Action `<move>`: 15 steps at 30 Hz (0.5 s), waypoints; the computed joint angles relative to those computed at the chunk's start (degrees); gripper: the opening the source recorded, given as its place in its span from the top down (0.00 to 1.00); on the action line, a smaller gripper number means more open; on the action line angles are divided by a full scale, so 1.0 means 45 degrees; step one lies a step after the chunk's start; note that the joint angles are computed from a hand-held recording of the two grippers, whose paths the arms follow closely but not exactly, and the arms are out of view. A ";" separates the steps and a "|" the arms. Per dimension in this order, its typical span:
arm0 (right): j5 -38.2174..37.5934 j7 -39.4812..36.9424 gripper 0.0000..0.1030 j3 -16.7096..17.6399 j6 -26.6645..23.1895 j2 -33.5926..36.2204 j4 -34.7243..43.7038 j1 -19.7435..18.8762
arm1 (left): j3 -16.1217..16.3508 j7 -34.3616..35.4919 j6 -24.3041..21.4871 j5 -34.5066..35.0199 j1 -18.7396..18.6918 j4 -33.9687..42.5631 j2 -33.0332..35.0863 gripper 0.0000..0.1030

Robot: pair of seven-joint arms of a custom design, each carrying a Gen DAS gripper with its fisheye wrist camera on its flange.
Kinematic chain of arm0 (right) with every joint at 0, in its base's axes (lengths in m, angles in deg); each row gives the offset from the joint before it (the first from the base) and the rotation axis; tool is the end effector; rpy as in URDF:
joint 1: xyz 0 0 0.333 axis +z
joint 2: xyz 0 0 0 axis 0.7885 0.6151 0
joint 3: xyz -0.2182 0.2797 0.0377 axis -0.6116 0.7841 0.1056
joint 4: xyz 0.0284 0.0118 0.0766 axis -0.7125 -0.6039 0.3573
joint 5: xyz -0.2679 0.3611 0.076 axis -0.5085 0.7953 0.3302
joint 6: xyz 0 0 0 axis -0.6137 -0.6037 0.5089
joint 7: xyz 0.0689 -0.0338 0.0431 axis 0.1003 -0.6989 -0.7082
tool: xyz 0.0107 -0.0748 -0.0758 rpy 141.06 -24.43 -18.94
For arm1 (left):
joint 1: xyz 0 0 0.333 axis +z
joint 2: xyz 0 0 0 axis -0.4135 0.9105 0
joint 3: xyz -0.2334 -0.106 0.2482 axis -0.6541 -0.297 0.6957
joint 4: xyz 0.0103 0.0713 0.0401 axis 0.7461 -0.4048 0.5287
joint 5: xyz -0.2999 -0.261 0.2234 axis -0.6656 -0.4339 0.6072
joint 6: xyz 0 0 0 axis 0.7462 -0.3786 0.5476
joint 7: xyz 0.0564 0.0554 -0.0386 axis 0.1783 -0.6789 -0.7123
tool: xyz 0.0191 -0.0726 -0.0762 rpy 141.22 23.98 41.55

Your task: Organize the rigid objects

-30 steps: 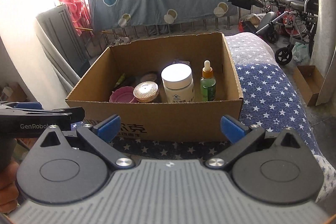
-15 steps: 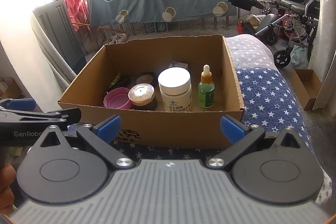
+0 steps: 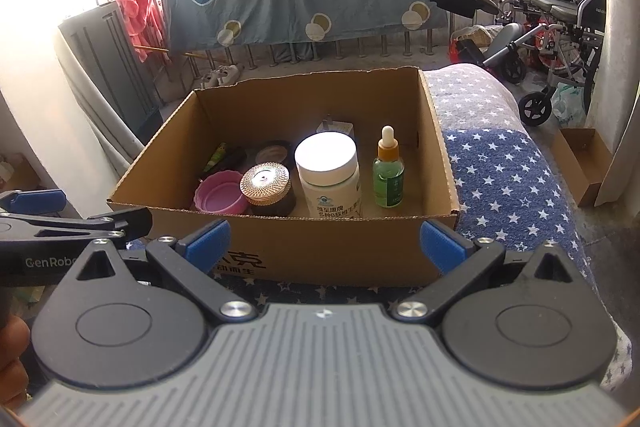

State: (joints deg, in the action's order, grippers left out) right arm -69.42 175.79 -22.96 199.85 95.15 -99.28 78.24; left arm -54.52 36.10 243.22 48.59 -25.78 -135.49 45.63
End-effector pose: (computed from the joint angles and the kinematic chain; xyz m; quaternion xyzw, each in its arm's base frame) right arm 0.6031 0.3316 0.4346 -0.6425 0.6413 -0.2445 0.3407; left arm 0.6019 -0.1399 0.4557 -0.6259 0.6692 -0.2522 0.3111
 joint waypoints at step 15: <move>0.0648 -0.0404 0.01 -0.0028 -0.0019 0.0142 0.0092 0.0064 | 0.0093 -0.0217 -0.0083 0.0281 -0.0063 0.0170 0.0135 0.00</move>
